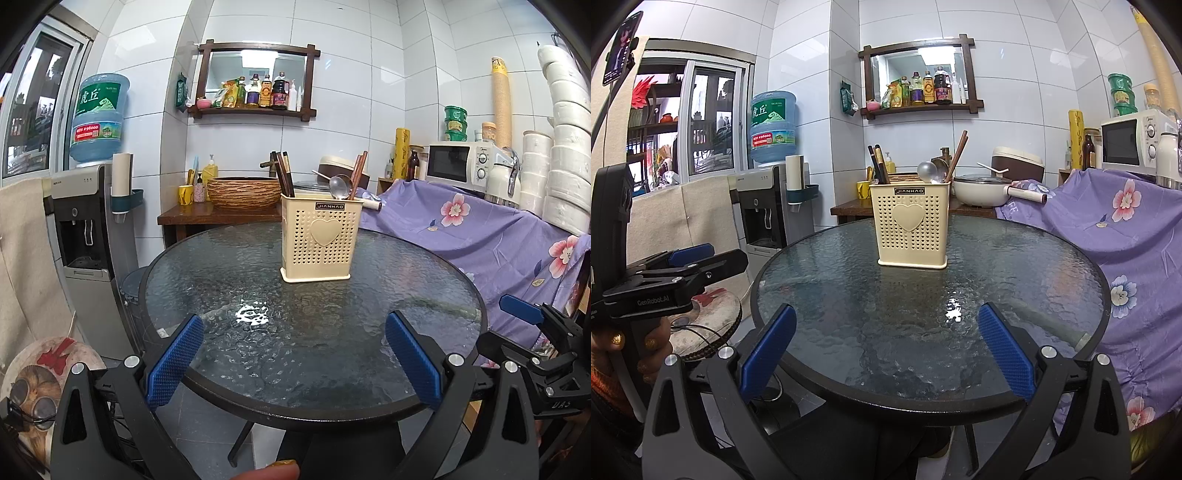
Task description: Organize utensils
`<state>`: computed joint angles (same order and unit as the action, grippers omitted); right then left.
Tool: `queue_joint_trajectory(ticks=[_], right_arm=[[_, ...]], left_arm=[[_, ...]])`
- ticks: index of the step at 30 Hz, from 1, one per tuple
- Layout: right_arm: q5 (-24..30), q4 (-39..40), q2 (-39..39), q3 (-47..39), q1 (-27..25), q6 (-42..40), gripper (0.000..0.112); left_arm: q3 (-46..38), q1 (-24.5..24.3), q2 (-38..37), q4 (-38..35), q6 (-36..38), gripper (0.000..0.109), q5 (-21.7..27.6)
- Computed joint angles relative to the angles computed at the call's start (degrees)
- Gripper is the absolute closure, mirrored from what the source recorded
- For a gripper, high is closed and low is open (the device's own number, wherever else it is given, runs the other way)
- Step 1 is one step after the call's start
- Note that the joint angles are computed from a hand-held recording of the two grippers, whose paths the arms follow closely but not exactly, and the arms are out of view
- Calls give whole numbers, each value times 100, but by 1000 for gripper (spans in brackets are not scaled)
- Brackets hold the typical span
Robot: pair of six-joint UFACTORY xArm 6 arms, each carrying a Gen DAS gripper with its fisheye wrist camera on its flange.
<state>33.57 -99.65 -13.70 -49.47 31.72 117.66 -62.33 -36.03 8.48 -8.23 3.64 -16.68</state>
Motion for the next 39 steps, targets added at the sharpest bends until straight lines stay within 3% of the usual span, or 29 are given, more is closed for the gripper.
queue_joint_trajectory(ticks=[39], right_arm=[[-59, -17, -57, 34, -42, 30, 15]], left_arm=[[63, 18, -13, 142, -110, 12, -57]])
